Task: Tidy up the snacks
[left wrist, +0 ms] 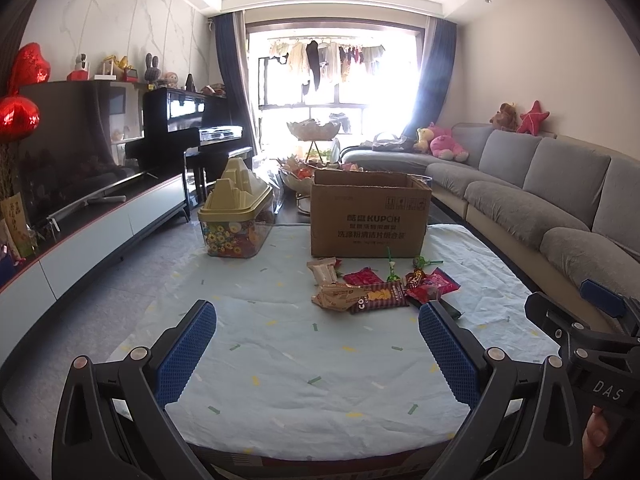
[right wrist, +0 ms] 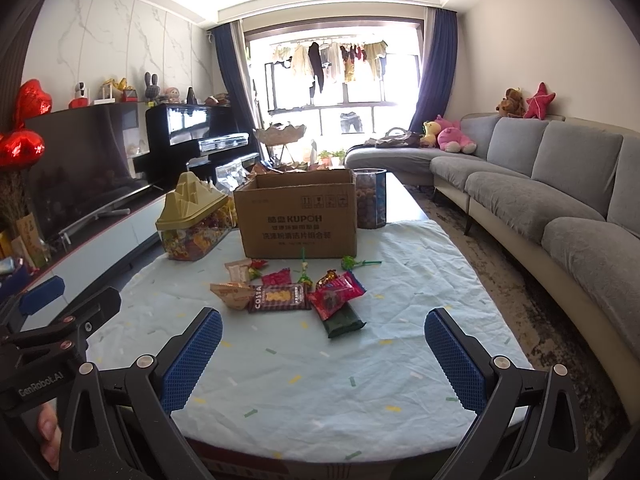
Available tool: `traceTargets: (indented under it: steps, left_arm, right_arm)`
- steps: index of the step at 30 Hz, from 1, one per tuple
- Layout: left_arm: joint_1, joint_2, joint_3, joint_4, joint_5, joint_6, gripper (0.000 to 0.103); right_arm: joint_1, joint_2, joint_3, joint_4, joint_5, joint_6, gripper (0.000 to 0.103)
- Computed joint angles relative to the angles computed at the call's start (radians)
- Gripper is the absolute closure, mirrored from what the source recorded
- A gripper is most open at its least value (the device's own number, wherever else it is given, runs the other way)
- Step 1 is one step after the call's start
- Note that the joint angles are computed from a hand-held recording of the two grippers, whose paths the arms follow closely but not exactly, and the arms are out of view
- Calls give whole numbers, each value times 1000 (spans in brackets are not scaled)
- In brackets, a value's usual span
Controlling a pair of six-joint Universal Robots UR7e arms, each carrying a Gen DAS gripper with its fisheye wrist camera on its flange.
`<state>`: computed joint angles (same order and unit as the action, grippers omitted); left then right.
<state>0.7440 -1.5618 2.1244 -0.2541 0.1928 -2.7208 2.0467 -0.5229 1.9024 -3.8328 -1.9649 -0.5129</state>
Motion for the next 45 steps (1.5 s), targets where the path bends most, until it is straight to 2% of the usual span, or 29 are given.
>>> traceTargets:
  steps: [7,13,21,24,28,40,45]
  left_arm:
    - [1,1,-1,7,1,-7,0]
    - [10,15,-13,40,4,-47,0]
    - [50,46,-36,84,35,-101,0]
    - [74,44,-31,42,54,-64,0]
    - [117,49,-39,2,99,-24,0]
    - [272,166,-198,51,261,11,3]
    - [322,221,-260,72,304,23,8]
  right_arm:
    - [-6,0,0,1,3,-3,0]
    - [29,10,-20,35,-29,27,0]
    - [3,17,-34,79,-12,42,0]
    - [-8,21,-45,111,-6,48,0]
    - [-23,36,-76,156,-4,62,0]
    - [-63,96,-253,363,11,134,1]
    - [-79,129,-335,445,14,156,6]
